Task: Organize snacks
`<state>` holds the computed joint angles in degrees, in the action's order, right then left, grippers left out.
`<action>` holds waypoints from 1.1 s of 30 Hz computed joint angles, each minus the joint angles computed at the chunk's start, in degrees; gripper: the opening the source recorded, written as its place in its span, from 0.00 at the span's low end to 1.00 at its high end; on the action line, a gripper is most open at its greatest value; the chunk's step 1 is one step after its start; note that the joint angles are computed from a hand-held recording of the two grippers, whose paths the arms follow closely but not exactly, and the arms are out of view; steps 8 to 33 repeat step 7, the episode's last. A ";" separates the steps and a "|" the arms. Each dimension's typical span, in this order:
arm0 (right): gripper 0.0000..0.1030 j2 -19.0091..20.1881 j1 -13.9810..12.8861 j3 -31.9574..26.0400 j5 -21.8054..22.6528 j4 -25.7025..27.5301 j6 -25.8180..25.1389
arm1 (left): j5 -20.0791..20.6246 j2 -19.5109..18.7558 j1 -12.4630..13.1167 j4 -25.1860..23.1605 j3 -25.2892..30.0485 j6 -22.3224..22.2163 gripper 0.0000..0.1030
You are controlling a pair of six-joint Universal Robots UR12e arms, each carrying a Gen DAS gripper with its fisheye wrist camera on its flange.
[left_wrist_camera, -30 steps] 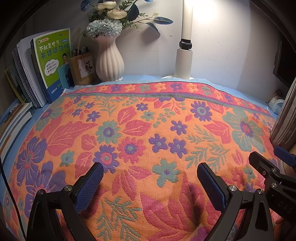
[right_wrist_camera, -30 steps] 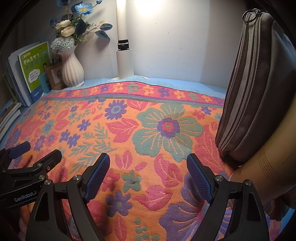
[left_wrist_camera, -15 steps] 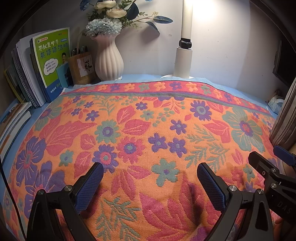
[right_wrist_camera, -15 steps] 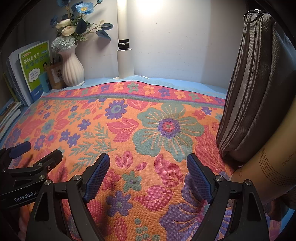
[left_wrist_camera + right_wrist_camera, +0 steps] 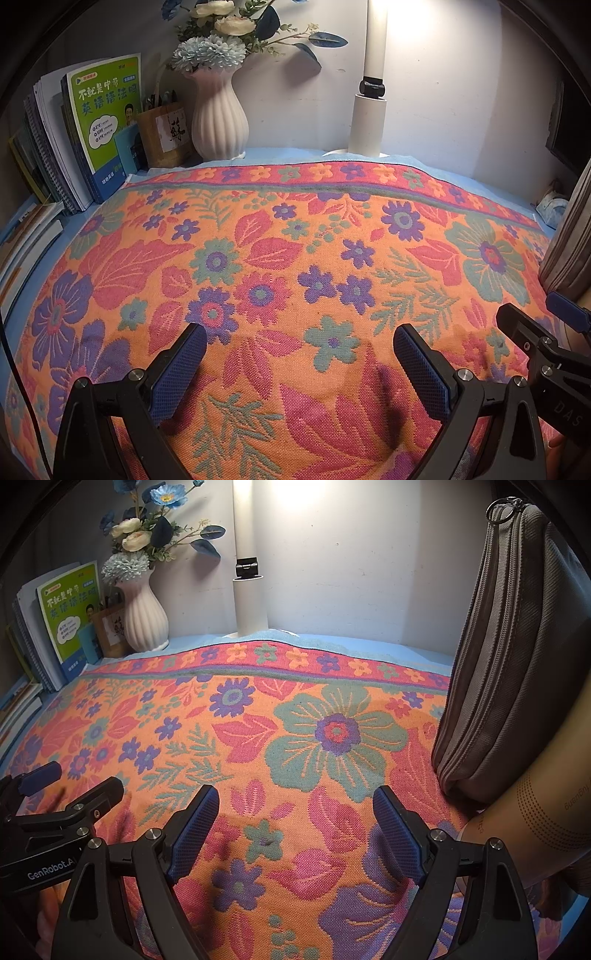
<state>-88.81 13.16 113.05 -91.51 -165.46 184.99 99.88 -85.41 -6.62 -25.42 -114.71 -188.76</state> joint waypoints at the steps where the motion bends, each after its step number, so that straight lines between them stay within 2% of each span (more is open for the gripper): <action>1: 0.83 0.00 0.00 0.00 0.00 0.00 0.00 | 0.07 -0.01 0.00 0.22 -0.04 0.03 0.97; 6: 0.83 0.01 -0.02 -0.02 0.04 0.00 -0.03 | 0.97 0.36 -0.06 3.61 -0.82 0.91 0.97; 33: 0.83 0.01 -0.02 -0.02 0.04 0.00 -0.03 | 0.85 0.32 -0.05 3.22 -0.70 1.05 0.97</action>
